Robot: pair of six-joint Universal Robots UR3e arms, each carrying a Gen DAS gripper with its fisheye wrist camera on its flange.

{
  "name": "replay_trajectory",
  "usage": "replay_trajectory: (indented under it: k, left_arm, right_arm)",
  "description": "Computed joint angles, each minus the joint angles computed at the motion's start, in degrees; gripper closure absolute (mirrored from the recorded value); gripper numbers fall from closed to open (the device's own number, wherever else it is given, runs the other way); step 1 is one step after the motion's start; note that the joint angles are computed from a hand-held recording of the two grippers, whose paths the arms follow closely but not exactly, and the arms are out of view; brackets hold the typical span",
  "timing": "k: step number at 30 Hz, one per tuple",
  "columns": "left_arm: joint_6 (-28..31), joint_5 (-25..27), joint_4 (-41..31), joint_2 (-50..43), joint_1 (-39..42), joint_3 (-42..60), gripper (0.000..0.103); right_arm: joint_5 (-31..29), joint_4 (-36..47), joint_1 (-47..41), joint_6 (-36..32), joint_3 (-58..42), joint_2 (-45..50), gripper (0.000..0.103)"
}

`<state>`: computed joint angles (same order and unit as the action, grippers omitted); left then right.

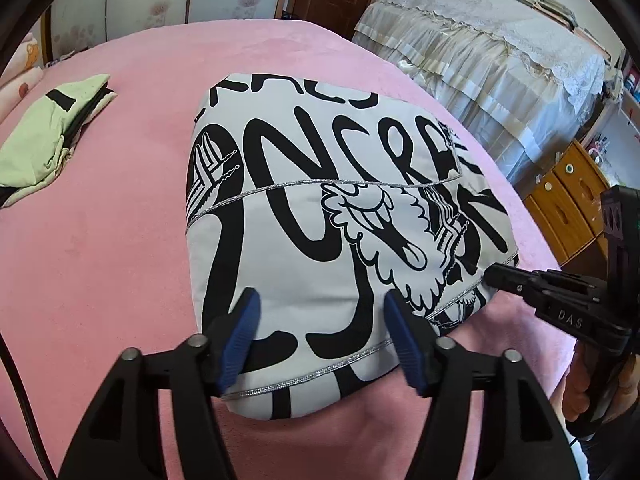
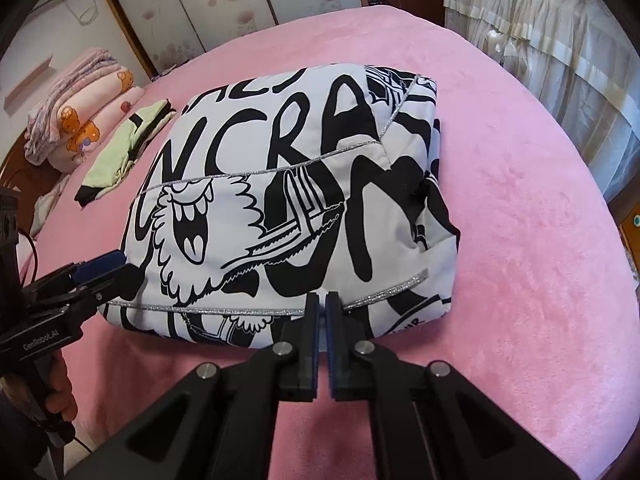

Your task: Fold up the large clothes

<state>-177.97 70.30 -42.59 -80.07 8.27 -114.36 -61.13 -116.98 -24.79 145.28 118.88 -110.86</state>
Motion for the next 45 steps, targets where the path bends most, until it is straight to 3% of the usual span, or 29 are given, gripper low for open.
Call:
replay_trajectory:
  k: [3, 7, 12, 14, 25, 28, 30, 31, 32, 37, 40, 43, 45]
  left_arm:
    - [1.3, -2.93, -2.0, 0.66, 2.08, 0.62, 0.036]
    - [5.58, -7.29, -16.64, -2.54, 6.12, 10.0, 0.035]
    - [6.58, -6.52, -23.49, -10.23, 8.3, 22.01, 0.031]
    - [5.26, -6.61, -24.66, -14.53, 8.07, 27.86, 0.025]
    - [-3.08, 0.92, -32.17, -44.95, 2.5, 66.58, 0.021]
    - [-3.67, -0.98, -33.39, -48.63, 2.89, 70.42, 0.021]
    - [-4.59, -1.82, -33.21, -50.13, 2.99, 71.78, 0.021]
    - [-4.64, -1.64, -33.35, -50.73, 2.87, 72.59, 0.021]
    - [-4.43, -0.92, -34.46, -52.11, 2.46, 75.21, 0.021]
    - [-5.21, 1.78, -33.37, -54.63, 0.66, 78.19, 0.022]
    - [-5.0, 4.68, -30.51, -55.22, -0.62, 76.22, 0.019]
    - [-6.06, 3.96, -31.28, -55.1, -0.12, 76.65, 0.019]
    - [-5.7, 4.26, -32.12, -52.22, 0.57, 74.48, 0.021]
  right_arm:
    - [-0.18, 2.38, 1.14, 0.22, -2.0, 0.21, 0.09]
    - [1.47, 7.9, 0.79, -0.11, -7.5, 2.4, 0.089]
    - [3.61, 8.74, 0.21, 3.48, -17.73, 9.85, 0.061]
    - [4.44, 7.48, 0.35, 6.08, -22.32, 14.05, 0.059]
    - [0.59, 7.77, 5.42, 22.86, -58.38, 49.29, 0.059]
    - [-0.71, 9.76, 6.19, 24.89, -63.92, 55.28, 0.059]
    - [1.53, 10.99, 5.68, 24.93, -64.66, 57.27, 0.061]
    - [3.92, 11.62, 5.1, 23.75, -64.2, 57.48, 0.07]
    - [5.32, 11.74, 4.87, 22.6, -63.69, 57.41, 0.099]
    - [-0.61, 2.62, 6.72, 22.58, -58.02, 52.93, 0.1]
    - [-3.6, 3.83, 7.84, 23.41, -59.28, 56.61, 0.098]
    - [-4.77, 4.14, 8.39, 24.33, -59.97, 57.37, 0.096]
    - [-6.4, 6.06, 8.61, 24.7, -61.24, 55.49, 0.087]
